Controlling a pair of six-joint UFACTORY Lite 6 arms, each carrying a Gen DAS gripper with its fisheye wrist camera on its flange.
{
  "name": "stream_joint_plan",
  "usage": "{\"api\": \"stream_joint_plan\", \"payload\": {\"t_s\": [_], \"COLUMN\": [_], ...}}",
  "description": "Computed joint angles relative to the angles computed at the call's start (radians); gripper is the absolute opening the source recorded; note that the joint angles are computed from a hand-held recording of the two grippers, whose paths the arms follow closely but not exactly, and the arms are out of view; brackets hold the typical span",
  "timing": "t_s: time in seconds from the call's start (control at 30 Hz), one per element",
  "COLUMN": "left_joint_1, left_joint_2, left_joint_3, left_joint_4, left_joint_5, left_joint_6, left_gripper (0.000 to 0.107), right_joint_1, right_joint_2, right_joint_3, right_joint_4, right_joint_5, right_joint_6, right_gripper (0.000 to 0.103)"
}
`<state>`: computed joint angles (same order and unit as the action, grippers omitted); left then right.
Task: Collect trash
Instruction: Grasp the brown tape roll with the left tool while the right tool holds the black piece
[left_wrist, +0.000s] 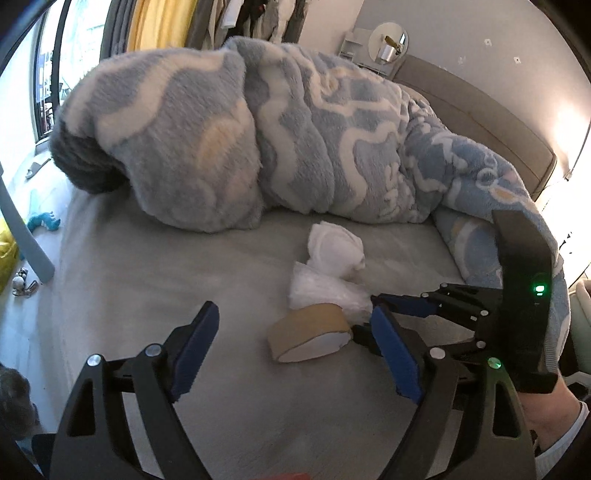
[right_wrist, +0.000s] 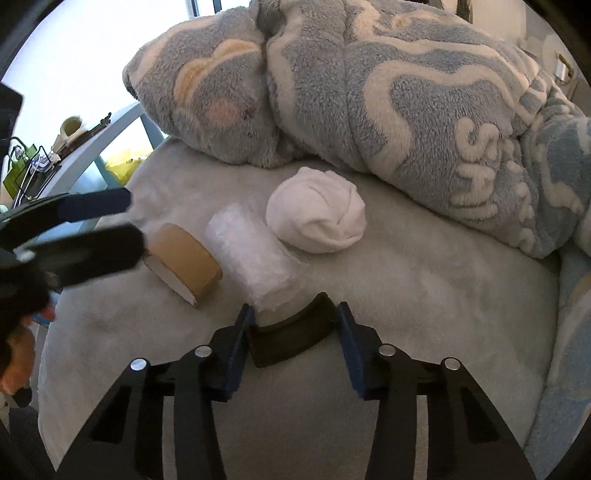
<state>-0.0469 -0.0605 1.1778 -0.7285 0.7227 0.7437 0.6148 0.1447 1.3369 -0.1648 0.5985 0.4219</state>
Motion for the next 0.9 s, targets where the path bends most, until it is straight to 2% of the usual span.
{"api": "stream_joint_plan", "payload": {"t_s": [0.2,0.27,0.43,0.57,0.9], "left_joint_1": [-0.071,-0.079,-0.093,-0.096,-0.074], "left_joint_2": [0.055,0.068,0.102,0.104,-0.017], "left_joint_3": [0.026,0.033,0.051,0.052,-0.02], "left_joint_4": [0.075,0.079,0.11,0.113,0.048], "left_joint_5": [-0.048,-0.054,-0.054,-0.058,-0.091], "left_joint_6": [-0.082,-0.097,-0.154,-0.161,-0.087], "left_gripper": [0.084,0.078,0.071,0.058,0.055], "right_joint_1": [-0.027,-0.046,-0.086,-0.1,-0.061], "right_joint_2": [-0.078,-0.102,-0.14,-0.17,-0.21], "right_joint_3": [-0.039,-0.054,-0.091,-0.114,-0.077], "right_joint_4": [-0.003,-0.002,-0.005,0.0,-0.09], "right_joint_5": [0.051,0.05,0.034,0.028,0.055], "right_joint_6": [-0.033,-0.036,-0.026,-0.03,0.108], "right_gripper": [0.045,0.045,0.045,0.045,0.045]}}
